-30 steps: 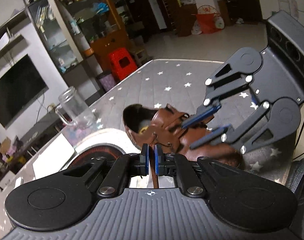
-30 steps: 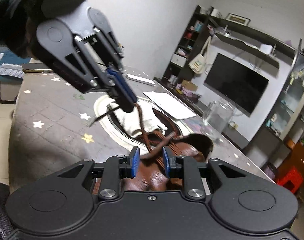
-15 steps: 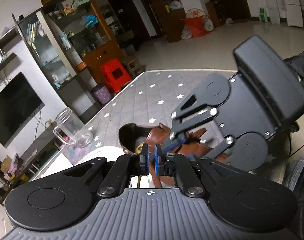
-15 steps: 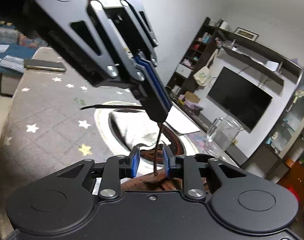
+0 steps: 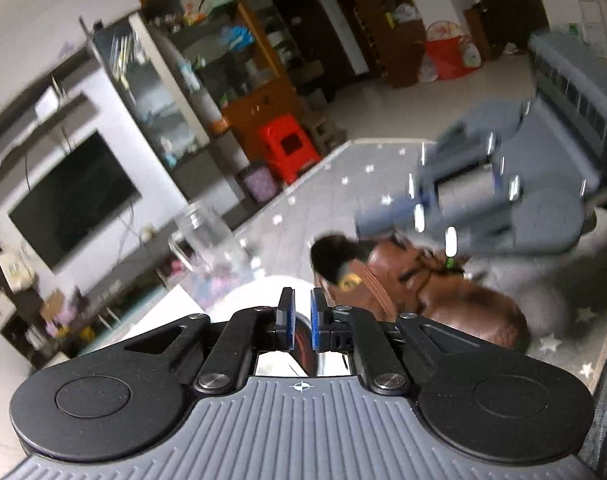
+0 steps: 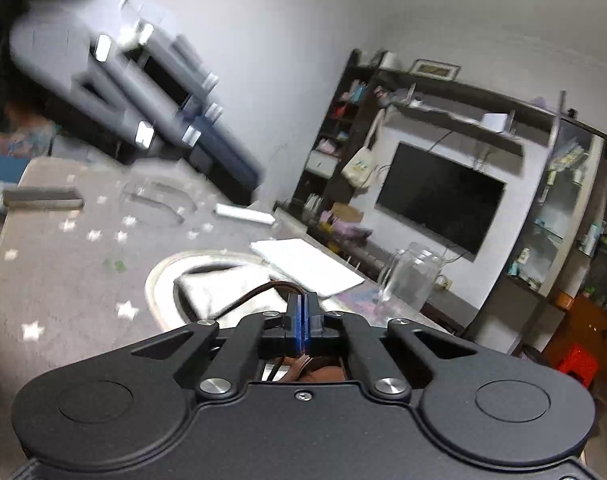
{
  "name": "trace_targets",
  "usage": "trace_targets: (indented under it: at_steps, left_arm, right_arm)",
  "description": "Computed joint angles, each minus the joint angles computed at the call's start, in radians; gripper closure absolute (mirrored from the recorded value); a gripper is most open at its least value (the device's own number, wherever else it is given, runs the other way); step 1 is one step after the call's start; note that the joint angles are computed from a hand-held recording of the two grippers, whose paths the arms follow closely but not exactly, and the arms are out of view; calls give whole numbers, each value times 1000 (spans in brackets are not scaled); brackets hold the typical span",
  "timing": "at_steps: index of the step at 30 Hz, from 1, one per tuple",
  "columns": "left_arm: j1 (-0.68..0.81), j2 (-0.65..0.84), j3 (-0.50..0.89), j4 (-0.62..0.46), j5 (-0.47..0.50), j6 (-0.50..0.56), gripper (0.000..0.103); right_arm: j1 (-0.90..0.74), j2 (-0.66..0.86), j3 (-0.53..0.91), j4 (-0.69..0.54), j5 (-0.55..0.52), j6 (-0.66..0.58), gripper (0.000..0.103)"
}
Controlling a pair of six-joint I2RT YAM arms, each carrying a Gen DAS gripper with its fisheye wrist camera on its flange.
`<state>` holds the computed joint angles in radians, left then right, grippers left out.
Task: Lace up shoes with both hands
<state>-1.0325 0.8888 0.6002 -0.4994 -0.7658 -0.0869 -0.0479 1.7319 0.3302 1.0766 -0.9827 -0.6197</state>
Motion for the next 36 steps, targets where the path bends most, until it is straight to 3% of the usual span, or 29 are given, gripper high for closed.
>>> trace_targets:
  at_steps: [1,4,7,11,13,15,16,19,22,25,27,30,36]
  left_arm:
    - [11,8,-12,19,19,2,95]
    - [39,42,-46,110,81,29,94]
    - [84,58,-72,179,157,53,92]
    - [122,97,-92,242,205,52,89]
    - [121,85,-96,224,219,39,85]
    - [122,62,-99,196,237,30,69]
    - [119,37,-103,171,244,26,67]
    - [110,15,-112,134,260,4,64]
    - [125,66,-116,139,308,-21,64]
    - [140,138,-111,149,363,-31,67]
    - [146,165,-113,160,387,-31,79]
    - [149,183,-112,159,419,-45,93]
    - [123,70,-89,113,434,-96,95]
  right_arm:
    - [-14,9,-7,69,-14,64,102]
    - [-58,-9,-2,111,-60,167,102]
    - [-89,-29,6,88,-72,159,102]
    - [-124,-55,25,-19,-89,81,101]
    - [-131,-67,39,-88,-88,43,101]
    - [-130,-86,48,-163,-82,-21,101]
    - [-134,-97,54,-213,-84,-66,101]
    - [-135,-115,57,-309,-86,-173,98]
    - [-117,-107,44,-328,-70,-234,97]
    - [-98,-100,33,-316,-50,-230,96]
    - [-89,-107,31,-330,-38,-238,95]
    - [-93,-114,25,-347,-31,-271,77]
    - [-112,-129,23,-470,-30,-362,77]
